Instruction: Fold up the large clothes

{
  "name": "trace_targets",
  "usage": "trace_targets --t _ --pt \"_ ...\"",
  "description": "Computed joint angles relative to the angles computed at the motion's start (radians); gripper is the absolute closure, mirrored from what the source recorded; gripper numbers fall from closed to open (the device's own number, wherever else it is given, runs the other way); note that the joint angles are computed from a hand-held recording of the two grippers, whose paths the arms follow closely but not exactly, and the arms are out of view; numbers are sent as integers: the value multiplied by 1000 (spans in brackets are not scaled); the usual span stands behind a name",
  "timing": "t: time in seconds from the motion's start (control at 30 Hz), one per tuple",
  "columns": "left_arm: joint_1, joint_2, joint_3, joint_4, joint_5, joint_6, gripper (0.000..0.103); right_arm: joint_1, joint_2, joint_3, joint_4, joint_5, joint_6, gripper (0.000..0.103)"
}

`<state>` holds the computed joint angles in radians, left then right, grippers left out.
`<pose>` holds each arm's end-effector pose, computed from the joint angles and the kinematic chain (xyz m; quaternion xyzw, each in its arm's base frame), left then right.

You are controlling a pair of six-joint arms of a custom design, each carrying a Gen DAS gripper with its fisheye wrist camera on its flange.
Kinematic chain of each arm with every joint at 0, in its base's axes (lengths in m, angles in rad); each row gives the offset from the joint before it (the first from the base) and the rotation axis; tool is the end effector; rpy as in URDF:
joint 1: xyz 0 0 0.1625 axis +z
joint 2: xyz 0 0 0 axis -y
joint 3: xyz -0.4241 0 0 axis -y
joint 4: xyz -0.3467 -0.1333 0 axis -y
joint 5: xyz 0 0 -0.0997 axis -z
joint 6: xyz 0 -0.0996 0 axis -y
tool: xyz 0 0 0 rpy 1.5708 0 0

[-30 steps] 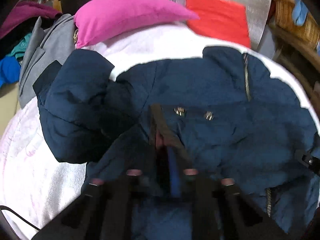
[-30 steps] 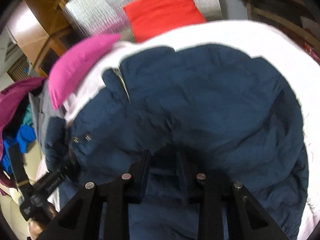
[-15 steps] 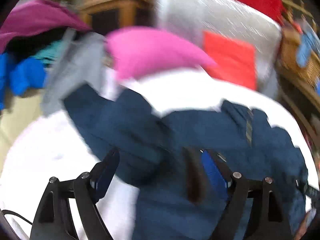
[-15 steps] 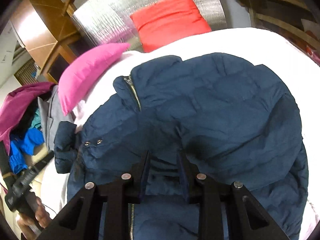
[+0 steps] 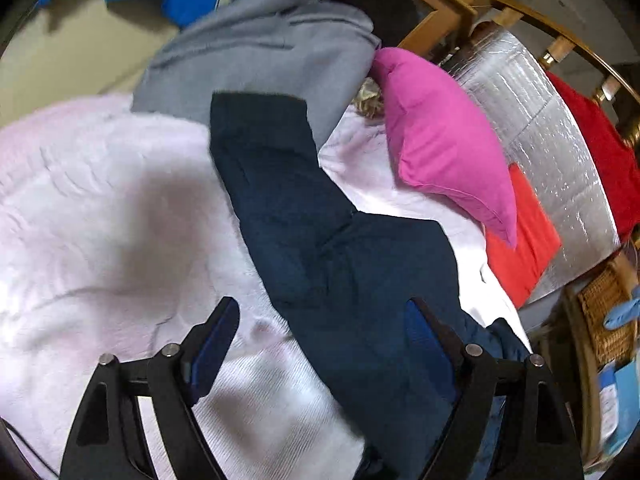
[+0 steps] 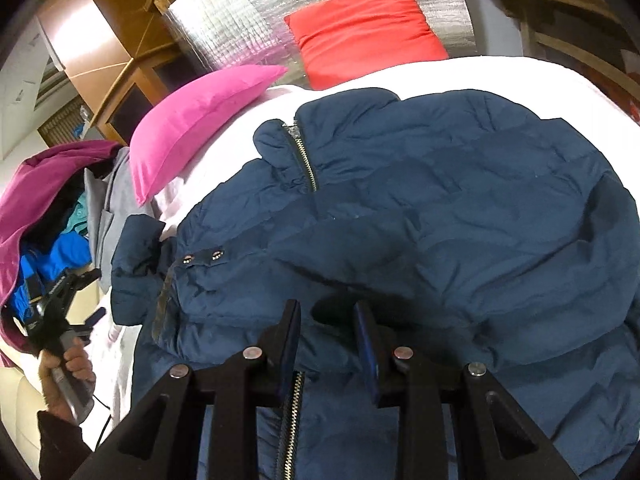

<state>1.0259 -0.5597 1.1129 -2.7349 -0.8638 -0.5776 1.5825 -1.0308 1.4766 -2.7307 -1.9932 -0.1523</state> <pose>-0.2347 -0.7692 0.2007 -0.1187 0.8929 -0.4146 0.1293 0.1003 -0.6646 0.3734 0.0020 -0.9190 0.3271 0.2199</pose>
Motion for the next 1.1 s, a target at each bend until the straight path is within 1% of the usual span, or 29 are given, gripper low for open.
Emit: trace_targets --t 0.03,0.07,0.1,0.13,0.17,0.2,0.23,0.3,0.4,0.53,0.63,0.77,0.83,0.9,0.97,1.0,1.07,1.1 --pt "6 14 -20 2 -15 2 30 -2 2 -5 3 2 4 73" --pt "14 29 -42 11 -37 1 34 -3 6 -11 8 3 7 73" --pt "24 43 -64 22 -66 -5 46 -3 7 -13 10 2 9 73" --pt "28 50 -76 27 -78 -11 50 -4 10 -17 12 0 11 73" --pt "30 56 -82 29 -82 -20 50 -5 10 -18 14 0 11 73" --pt "32 63 -90 30 -82 -23 55 -5 10 -20 16 -2 11 73" --pt "31 69 -98 33 -72 -23 69 -4 11 -21 16 -4 9 73" --pt "27 70 -96 21 -52 -22 83 -2 12 -23 16 -8 5 73" --pt "18 68 -84 -23 -48 0 90 -2 11 -23 13 -11 11 73" --pt "-10 70 -75 -67 -61 72 94 -4 -2 -20 7 -8 30 73" --pt "-41 90 -96 -65 -74 111 95 -7 -17 -11 -7 -4 41 73" --pt "-113 146 -143 -63 -92 223 96 -10 -35 -2 -22 -4 49 73" --pt "-149 179 -156 -56 -120 279 96 -13 -41 -2 -24 -7 52 73" --pt "-175 213 -173 -16 -119 306 96 -18 -47 -3 -22 -5 63 73" --pt "-199 259 -194 50 -96 329 97 -25 -54 -6 -10 4 82 73" --pt "-202 285 -218 95 -91 322 97 -30 -57 -10 -1 8 92 73" --pt "-207 310 -229 170 -73 296 97 -34 -57 -15 8 5 101 73" --pt "-207 312 -227 179 -66 292 97 -36 -57 -18 13 4 102 73"
